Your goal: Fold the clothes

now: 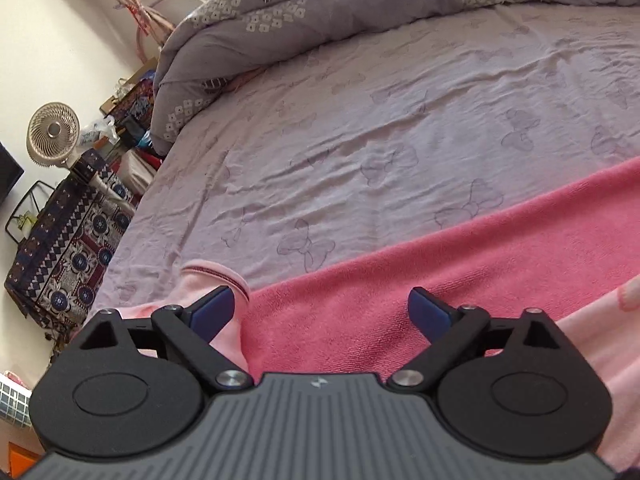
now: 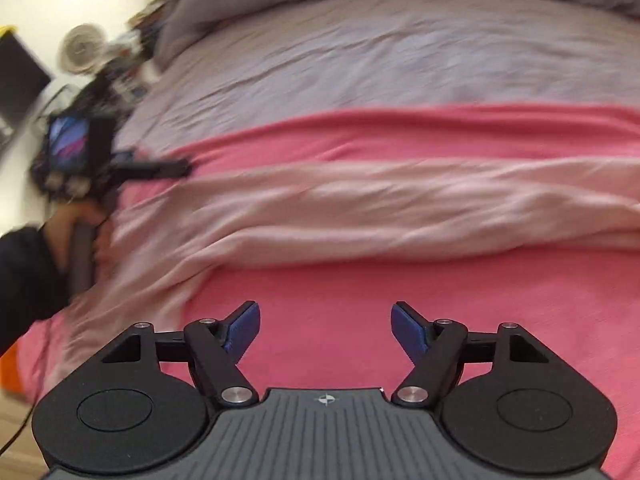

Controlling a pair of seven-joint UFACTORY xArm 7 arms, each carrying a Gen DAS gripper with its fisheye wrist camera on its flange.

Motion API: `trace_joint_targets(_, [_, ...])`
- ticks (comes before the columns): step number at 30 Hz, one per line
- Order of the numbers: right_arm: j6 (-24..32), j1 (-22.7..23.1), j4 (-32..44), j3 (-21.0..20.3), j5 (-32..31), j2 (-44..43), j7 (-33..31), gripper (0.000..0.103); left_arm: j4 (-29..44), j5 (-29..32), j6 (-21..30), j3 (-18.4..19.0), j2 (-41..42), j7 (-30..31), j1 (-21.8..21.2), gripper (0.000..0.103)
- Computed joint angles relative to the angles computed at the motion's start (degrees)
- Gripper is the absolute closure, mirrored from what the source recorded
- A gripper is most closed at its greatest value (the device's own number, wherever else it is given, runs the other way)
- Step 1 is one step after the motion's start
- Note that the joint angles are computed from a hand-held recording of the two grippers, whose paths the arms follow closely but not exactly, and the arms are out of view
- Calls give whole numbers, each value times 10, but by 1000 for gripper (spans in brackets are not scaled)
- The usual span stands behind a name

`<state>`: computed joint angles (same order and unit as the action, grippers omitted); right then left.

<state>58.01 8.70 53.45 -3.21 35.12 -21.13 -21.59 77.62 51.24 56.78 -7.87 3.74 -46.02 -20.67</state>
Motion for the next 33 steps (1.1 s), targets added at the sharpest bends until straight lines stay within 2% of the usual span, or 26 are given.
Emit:
trace_joint_targets(2, [27, 34, -7, 16, 38, -2, -9, 31, -50, -25, -36, -2, -63, 21, 7, 6])
trace_joint_targets(3, [34, 48, -6, 25, 46, 1, -19, 31, -75, -39, -36, -7, -97, 30, 11, 6])
trace_joint_targets(5, [34, 67, -4, 36, 57, 3, -46, 31, -117, -72, -2, -22, -163, 38, 19, 6])
trace_joint_targets(10, [44, 81, 3, 48, 46, 12, -67, 29, -217, -209, 98, -28, -338, -16, 46, 7])
trace_joint_targets(11, [46, 81, 4, 48, 45, 14, -70, 28, -236, -233, 106, -23, -365, -29, 53, 9])
trace_joint_targets(12, [48, 81, 4, 46, 47, 17, -75, 27, -253, -255, 105, -17, -384, -39, 61, 18])
trace_joint_targets(13, [51, 81, 6, 45, 48, 19, -77, 25, -270, -279, 88, -5, -402, -42, 65, 27])
trace_joint_targets(16, [52, 83, 7, 51, 39, 22, -90, 18, -317, -335, 4, 29, -440, -36, 71, 35])
trace_joint_targets(17, [51, 84, 7, 55, 33, 22, -95, 16, -329, -348, -24, 37, -447, -28, 72, 35])
trace_joint_targets(20, [43, 88, 8, 65, 18, 23, -96, 13, -330, -381, -51, 45, -437, 21, 69, 35])
trace_joint_targets(24, [27, 88, 16, 68, 12, 28, -71, 16, -354, -471, -119, 99, -430, 124, 32, 34])
trace_joint_targets(27, [17, 88, 25, 70, 1, 36, -62, 17, -354, -495, -137, 98, -399, 145, 52, 35])
trace_joint_targets(31, [12, 89, 25, 71, -8, 40, -54, 17, -368, -547, -208, 92, -379, 140, 85, 37])
trace_joint_targets(33, [8, 92, 20, 73, -13, 34, -59, 17, -376, -577, -231, 87, -378, 131, 103, 41])
